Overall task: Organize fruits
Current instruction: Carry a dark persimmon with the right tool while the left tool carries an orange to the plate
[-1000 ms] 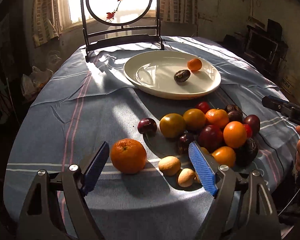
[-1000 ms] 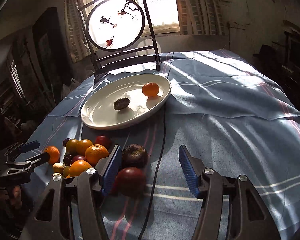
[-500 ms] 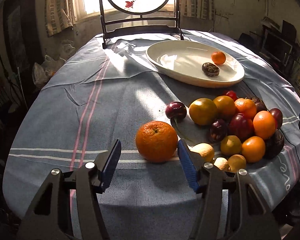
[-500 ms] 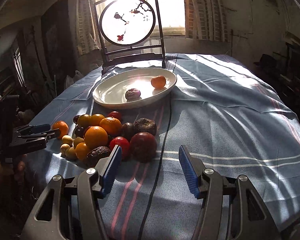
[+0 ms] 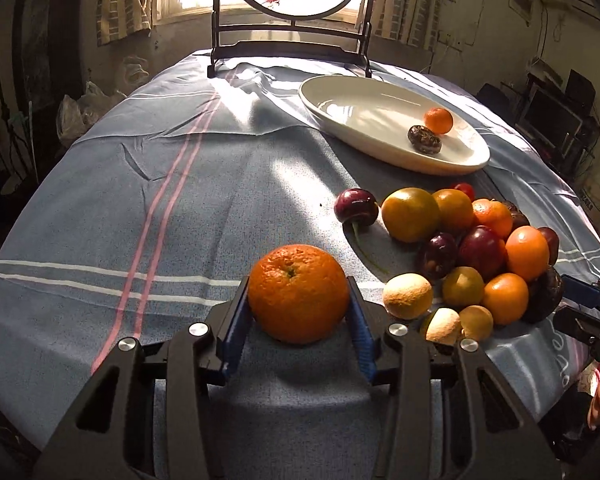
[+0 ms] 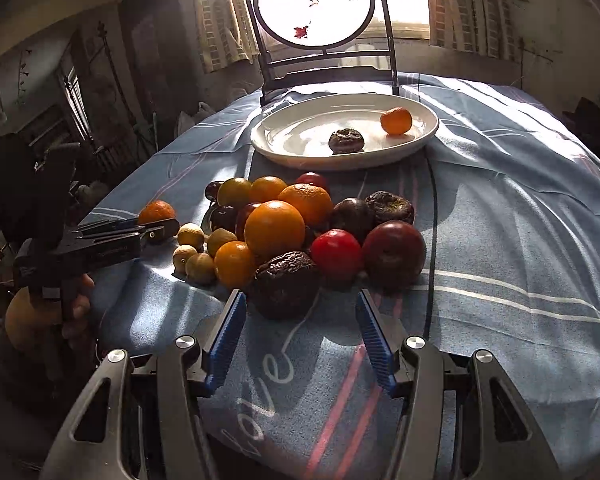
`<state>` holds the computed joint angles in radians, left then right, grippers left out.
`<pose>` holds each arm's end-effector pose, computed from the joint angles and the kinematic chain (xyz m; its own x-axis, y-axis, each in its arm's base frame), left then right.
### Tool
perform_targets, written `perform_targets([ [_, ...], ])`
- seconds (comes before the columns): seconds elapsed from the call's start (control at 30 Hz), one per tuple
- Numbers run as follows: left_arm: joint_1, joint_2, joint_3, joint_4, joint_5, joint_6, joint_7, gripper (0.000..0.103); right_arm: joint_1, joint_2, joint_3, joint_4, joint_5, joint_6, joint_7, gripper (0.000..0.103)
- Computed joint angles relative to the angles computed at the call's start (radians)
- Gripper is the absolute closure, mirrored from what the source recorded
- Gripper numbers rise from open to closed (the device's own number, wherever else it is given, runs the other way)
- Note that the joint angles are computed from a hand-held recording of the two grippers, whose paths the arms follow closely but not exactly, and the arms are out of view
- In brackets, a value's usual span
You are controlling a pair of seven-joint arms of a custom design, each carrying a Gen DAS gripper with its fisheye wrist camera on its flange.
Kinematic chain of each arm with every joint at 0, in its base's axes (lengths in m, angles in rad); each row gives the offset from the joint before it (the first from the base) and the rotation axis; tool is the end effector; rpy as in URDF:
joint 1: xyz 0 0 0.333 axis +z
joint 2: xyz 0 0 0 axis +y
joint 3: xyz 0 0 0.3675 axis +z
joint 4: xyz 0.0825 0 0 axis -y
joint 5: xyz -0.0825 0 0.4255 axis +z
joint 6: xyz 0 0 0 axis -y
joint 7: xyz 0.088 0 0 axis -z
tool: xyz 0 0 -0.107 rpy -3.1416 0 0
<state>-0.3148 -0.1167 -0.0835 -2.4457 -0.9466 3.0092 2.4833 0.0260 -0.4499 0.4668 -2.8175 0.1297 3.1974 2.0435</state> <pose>0.5017 -0.1474 0.4254 -0.4310 -0.8979 0.0899 -0.6949 0.2667 -0.6678 0.3687 0.1864 0.4283 0.0232 -0.9734 -0.2279 -0.7135 0.1435 -0.6858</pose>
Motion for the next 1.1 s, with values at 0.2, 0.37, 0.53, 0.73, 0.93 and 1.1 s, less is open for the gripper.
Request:
perform_targets([
  [0.2,-0.02,-0.026,0.012,-0.017,-0.026,0.0,0.038,0.06,-0.048,0.084,0.038,0.05,0.002,0.009,0.024,0.051],
  [0.37,-0.042,-0.03,0.02,-0.024,-0.046,0.005,0.07,0.059,0.038,0.096,-0.036,0.035,0.03,0.057,0.007,0.065],
  [0.53,-0.05,-0.037,0.023,-0.026,-0.079,-0.001,0.095,0.059,0.094,0.071,-0.075,0.003,0.079,0.096,-0.027,0.065],
  [0.73,-0.065,-0.063,0.032,-0.033,-0.114,0.001,0.127,0.059,0.164,0.03,-0.136,-0.034,0.146,0.141,-0.084,0.065],
  [0.93,-0.085,-0.081,0.039,-0.021,-0.127,-0.005,0.144,0.059,0.198,-0.012,-0.193,-0.04,0.188,0.157,-0.137,0.065],
  [1.1,-0.08,-0.045,0.033,0.055,-0.1,-0.039,0.131,0.059,0.191,-0.003,-0.253,0.006,0.197,0.163,-0.192,0.065],
])
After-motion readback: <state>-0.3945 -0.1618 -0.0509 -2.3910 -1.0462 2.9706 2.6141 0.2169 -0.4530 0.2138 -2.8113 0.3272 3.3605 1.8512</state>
